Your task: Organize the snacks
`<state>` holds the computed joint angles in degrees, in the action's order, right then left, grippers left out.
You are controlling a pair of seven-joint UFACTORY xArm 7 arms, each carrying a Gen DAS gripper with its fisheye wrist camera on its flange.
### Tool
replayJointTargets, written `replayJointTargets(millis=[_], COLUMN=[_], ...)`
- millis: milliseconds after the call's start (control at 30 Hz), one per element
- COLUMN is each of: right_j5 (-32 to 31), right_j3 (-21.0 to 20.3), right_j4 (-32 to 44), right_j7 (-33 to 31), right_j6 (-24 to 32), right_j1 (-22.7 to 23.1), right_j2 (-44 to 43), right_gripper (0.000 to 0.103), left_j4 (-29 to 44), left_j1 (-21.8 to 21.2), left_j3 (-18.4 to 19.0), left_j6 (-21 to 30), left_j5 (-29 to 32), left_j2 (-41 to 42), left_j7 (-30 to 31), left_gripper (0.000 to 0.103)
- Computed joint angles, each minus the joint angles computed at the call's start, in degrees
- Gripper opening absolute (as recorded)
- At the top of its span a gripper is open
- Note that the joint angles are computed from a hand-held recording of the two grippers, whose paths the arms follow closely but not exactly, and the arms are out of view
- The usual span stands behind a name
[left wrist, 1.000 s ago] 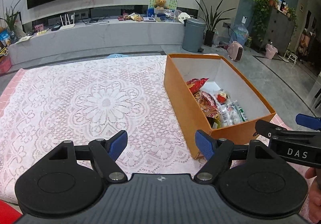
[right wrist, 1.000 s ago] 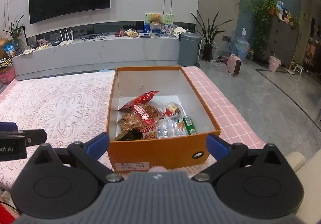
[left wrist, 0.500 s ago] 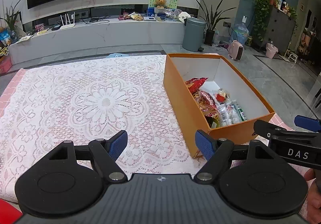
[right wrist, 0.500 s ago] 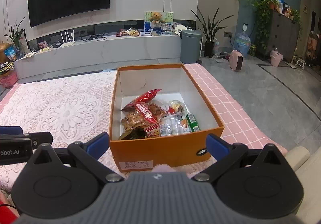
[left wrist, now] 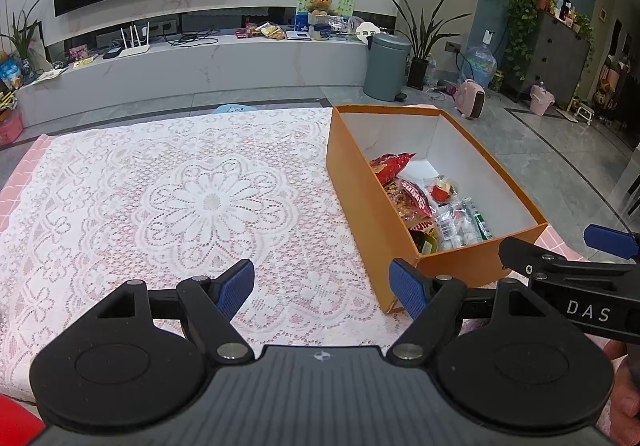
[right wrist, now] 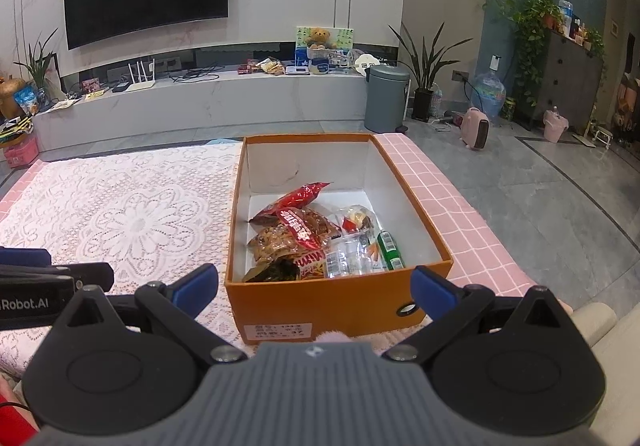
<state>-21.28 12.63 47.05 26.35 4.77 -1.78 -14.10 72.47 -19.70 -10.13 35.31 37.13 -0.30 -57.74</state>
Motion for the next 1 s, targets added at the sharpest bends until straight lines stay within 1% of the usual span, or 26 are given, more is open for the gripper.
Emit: replayJointTargets(millis=[833,1000], right_j5=[0.3,0.5], right_j3=[0.1,-0.1], right_j4=[-0.2,-0.2], right_j7=[-0.7,-0.9], right_j6=[-0.4,-0.4], right_j1=[-0.1,0.2], right_j2=[-0.2,-0.2], right_gripper=[0.100,0.100], left_j4=[0.4,0.2], left_j1=[-0.3,-0.2], left_j3=[-0.1,-0.1], left_j6=[0.3,0.4], left_j5=[2.8,2.2], left_j2=[-0.1,-0.2], left_j7=[-1.7,-1.8], left_gripper=[0.090,0.090])
